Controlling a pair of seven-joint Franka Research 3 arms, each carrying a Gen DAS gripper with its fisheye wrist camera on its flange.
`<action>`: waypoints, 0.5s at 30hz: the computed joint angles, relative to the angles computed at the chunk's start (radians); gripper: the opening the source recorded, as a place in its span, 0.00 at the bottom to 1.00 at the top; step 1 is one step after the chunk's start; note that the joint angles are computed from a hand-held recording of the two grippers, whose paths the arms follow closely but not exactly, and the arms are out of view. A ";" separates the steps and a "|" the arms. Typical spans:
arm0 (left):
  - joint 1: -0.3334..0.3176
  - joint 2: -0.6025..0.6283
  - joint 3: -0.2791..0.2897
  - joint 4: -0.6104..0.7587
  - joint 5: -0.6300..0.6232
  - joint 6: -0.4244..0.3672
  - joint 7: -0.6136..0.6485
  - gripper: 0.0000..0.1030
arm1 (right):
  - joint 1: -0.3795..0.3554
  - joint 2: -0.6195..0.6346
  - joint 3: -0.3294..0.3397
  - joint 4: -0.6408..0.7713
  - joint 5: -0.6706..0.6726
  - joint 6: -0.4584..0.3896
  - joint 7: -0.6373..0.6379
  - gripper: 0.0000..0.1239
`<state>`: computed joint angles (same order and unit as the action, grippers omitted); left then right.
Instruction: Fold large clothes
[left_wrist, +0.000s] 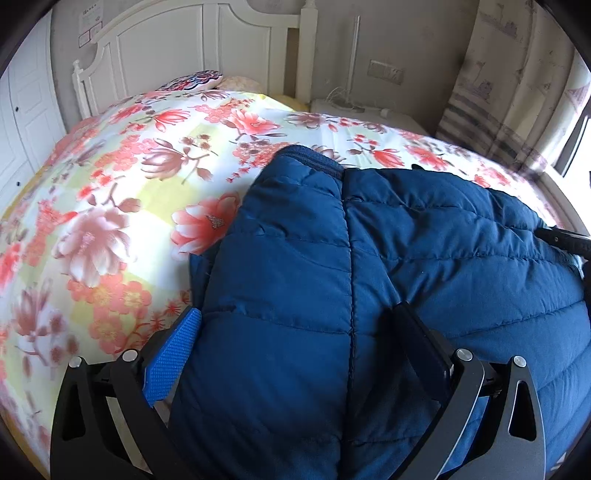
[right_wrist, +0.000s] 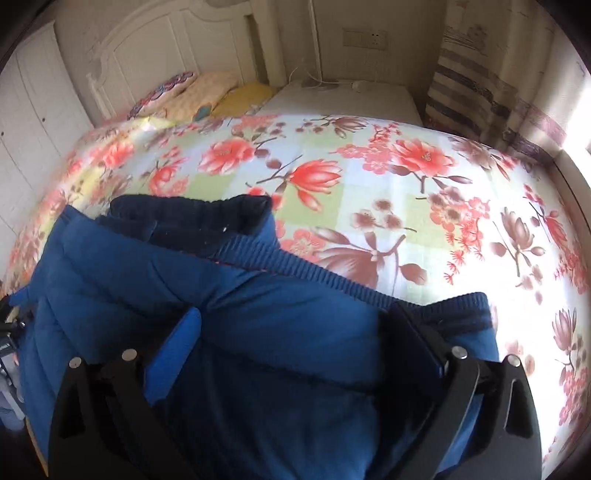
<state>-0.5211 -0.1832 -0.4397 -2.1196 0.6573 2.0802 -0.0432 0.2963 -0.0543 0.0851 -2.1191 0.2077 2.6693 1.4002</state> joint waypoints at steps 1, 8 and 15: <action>-0.001 0.029 -0.006 0.062 -0.001 -0.062 0.048 0.95 | -0.001 -0.002 0.002 -0.005 -0.020 0.009 0.010 0.80; 0.009 0.189 0.038 0.277 0.135 0.003 0.211 0.95 | 0.002 -0.004 -0.002 -0.018 -0.003 0.035 -0.004 0.80; 0.024 0.277 0.111 0.284 -0.046 0.090 0.309 0.96 | 0.008 -0.069 -0.011 -0.080 0.109 0.081 -0.044 0.76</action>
<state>-0.4968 0.0934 -0.3282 -1.8360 0.6113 2.1702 0.2658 0.3040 -0.1237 0.0739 -2.1990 0.3171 2.7503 1.3557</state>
